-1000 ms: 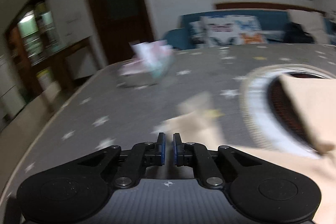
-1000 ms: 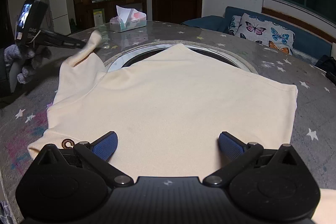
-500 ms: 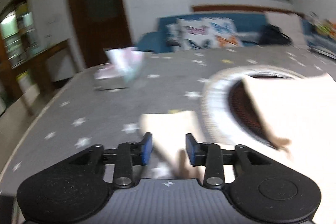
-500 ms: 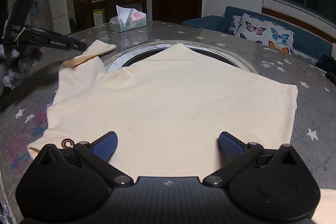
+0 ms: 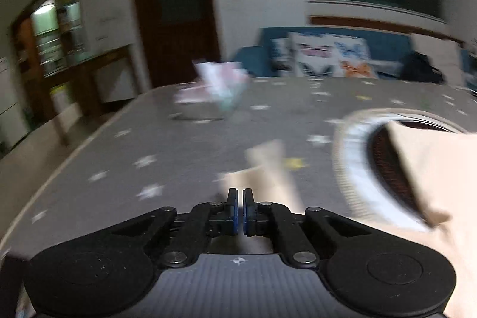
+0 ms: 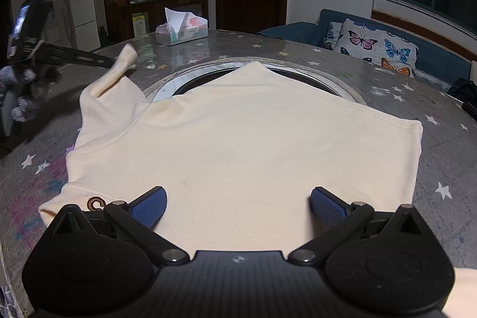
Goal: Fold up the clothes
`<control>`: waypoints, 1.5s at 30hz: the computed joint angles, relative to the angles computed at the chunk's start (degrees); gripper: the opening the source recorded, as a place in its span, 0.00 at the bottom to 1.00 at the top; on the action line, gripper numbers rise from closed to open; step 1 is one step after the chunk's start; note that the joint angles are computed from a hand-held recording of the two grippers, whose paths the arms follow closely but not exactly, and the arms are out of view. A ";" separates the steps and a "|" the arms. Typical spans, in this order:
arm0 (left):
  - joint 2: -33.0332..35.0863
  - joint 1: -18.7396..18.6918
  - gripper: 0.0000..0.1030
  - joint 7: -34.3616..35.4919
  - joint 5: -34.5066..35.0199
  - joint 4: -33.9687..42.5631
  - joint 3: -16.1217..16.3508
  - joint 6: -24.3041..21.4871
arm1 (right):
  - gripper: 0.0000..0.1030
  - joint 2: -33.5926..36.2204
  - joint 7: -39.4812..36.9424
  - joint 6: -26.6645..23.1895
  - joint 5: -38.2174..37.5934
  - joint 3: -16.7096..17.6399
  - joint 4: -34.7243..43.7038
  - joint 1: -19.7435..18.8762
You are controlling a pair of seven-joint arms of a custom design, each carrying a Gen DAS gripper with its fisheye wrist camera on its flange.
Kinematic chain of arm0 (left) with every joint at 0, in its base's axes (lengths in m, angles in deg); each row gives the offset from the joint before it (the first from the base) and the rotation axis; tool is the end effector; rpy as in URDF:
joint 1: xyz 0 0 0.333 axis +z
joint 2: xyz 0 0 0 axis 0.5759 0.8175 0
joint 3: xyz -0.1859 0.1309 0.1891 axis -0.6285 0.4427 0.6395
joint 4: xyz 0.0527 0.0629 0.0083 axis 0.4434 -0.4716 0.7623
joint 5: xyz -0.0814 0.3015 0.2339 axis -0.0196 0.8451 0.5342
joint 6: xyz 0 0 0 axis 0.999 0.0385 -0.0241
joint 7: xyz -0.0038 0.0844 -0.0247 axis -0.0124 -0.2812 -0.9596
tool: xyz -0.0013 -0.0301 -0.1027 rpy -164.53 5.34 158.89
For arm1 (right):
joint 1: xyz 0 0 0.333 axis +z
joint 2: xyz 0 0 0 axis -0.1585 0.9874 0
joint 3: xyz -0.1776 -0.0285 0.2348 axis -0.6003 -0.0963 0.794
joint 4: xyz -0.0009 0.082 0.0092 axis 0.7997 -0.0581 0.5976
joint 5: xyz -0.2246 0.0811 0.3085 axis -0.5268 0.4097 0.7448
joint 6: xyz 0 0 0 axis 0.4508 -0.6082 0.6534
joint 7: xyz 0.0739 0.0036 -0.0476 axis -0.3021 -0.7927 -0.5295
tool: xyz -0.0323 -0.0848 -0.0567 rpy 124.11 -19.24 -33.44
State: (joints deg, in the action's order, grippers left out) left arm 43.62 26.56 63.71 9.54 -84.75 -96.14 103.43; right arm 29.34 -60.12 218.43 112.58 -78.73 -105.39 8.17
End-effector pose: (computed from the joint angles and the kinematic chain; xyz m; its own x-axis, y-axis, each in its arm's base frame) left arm 0.4915 -0.2139 0.4362 0.2762 -0.9536 -0.1195 -0.5457 -0.0532 -0.8363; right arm 0.4957 0.1083 0.4072 0.6384 -0.7697 -0.0070 -0.4958 -0.4042 -0.7687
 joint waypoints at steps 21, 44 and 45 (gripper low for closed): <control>5.01 -2.90 0.42 15.25 -3.57 4.94 -1.91 -0.15 | 1.00 0.03 -0.02 0.00 -0.01 0.03 0.03 -0.04; -0.38 -0.17 0.45 1.83 -5.51 -0.69 -1.03 -6.84 | 1.00 0.07 0.19 -0.06 -0.11 0.06 0.10 -0.06; 0.69 -0.30 0.45 2.70 -5.12 0.22 -1.01 -7.39 | 1.00 0.07 0.20 -0.05 -0.12 0.06 0.10 -0.05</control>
